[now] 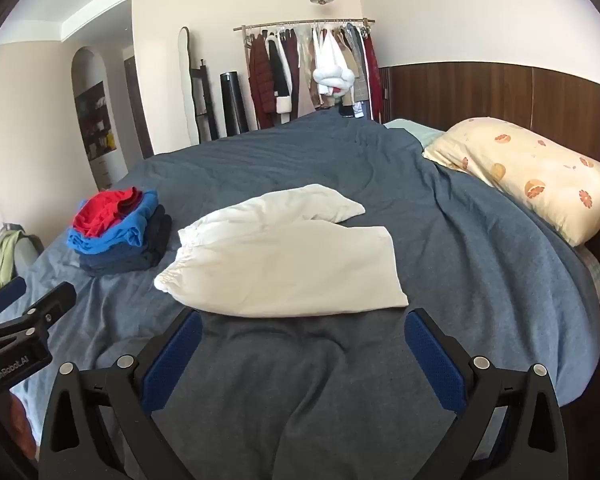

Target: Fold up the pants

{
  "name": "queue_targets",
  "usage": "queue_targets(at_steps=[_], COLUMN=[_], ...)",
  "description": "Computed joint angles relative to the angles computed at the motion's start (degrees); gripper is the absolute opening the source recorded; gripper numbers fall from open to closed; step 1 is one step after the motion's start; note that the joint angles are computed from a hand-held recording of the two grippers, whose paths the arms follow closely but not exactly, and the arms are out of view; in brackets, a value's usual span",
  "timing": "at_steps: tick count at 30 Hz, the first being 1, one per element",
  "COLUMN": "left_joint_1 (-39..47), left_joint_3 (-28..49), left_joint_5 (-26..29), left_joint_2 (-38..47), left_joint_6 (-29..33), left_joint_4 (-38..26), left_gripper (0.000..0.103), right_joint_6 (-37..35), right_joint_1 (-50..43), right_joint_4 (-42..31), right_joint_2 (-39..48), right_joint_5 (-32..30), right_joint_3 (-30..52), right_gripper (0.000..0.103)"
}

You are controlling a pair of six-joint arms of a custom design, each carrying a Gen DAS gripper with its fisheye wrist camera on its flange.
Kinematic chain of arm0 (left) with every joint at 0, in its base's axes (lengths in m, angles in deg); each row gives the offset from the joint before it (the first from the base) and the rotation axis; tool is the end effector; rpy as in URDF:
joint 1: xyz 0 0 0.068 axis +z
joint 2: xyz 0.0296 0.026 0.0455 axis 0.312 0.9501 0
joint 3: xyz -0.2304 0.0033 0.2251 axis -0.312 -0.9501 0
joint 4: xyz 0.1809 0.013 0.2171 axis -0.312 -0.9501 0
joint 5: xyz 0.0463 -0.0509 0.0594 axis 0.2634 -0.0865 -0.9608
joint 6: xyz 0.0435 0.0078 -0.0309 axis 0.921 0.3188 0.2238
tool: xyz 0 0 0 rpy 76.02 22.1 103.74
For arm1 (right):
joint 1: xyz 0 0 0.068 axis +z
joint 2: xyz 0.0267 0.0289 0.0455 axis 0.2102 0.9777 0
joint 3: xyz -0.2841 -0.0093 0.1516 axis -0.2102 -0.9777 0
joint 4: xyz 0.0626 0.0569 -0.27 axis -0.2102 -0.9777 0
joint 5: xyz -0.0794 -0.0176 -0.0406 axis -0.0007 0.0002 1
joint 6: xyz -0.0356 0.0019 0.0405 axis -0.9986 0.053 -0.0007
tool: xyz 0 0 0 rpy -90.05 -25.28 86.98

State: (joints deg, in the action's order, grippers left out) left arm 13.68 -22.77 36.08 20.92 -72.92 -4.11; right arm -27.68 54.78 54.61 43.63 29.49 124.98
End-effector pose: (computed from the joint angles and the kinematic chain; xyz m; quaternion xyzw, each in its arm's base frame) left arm 0.2587 -0.0203 0.3857 0.0646 0.8710 -0.0012 0.4871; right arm 0.2156 0.1683 0.3509 0.0864 0.8741 0.0028 0.4780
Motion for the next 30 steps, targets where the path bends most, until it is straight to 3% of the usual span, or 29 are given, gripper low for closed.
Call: queue_targets(at_steps=[8,30], left_joint_1=[1.9,4.2], left_joint_3=[-0.4,-0.4], left_joint_5=[5.5,6.6], left_joint_2=[-1.5,-1.7], left_joint_6=[-0.6,1.8], left_joint_4=[-0.3,0.9], left_gripper=[0.103,0.103], right_joint_6=[-0.3,-0.8], right_joint_1=[0.2,1.9], right_joint_4=[-0.7,-1.5], right_joint_2=[-0.3,0.1], right_joint_5=[0.1,1.9], right_joint_3=[0.6,1.9], right_gripper=[0.102,0.102])
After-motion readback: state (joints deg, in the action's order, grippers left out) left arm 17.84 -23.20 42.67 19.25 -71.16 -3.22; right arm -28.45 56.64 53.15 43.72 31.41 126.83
